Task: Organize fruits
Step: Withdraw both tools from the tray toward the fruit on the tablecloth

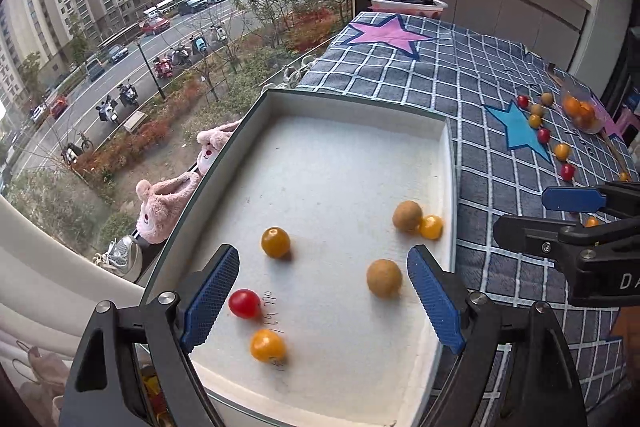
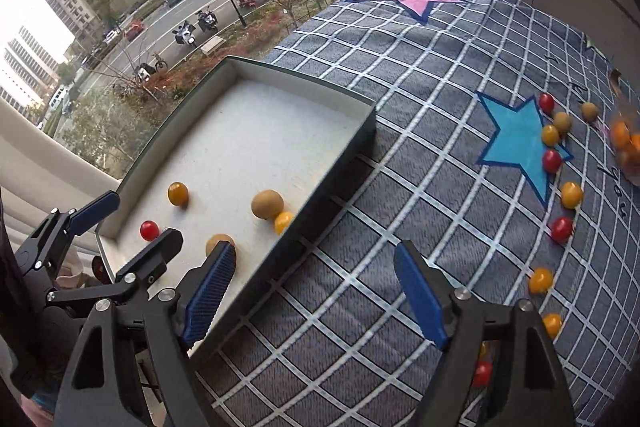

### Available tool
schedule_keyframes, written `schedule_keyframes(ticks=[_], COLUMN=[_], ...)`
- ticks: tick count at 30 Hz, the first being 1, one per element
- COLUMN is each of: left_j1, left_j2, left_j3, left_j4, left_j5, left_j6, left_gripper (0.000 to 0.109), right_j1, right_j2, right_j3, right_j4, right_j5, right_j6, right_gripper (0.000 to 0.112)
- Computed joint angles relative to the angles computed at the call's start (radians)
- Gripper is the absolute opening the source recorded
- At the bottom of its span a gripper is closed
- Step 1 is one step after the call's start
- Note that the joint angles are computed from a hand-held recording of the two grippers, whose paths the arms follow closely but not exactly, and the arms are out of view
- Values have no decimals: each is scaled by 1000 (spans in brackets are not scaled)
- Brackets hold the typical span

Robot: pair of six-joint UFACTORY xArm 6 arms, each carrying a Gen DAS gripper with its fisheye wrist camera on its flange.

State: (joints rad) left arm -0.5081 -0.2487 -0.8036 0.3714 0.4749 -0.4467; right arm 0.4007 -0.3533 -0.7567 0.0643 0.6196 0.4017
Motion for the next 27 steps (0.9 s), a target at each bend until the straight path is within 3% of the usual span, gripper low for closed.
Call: schedule_keyframes(ticks=[8, 15, 22, 27], left_j1=[-130, -231, -297, -330], left_j2=[5, 63, 135, 186], left_j3=[-24, -49, -63, -82], left_j4=[30, 17, 11, 17], left_j5=[18, 33, 11, -17], left_j6=[-13, -10, -8, -9], left_gripper=[87, 87, 87, 87], right_j1=[-74, -161, -224, -236], right_j2=[-247, -484, -693, -767], right_j3=[205, 365, 491, 549], right_j4=[-67, -108, -162, -190], right_j5=[38, 126, 230, 262], right_j6=[67, 105, 142, 159], right_gripper=[84, 84, 84, 84])
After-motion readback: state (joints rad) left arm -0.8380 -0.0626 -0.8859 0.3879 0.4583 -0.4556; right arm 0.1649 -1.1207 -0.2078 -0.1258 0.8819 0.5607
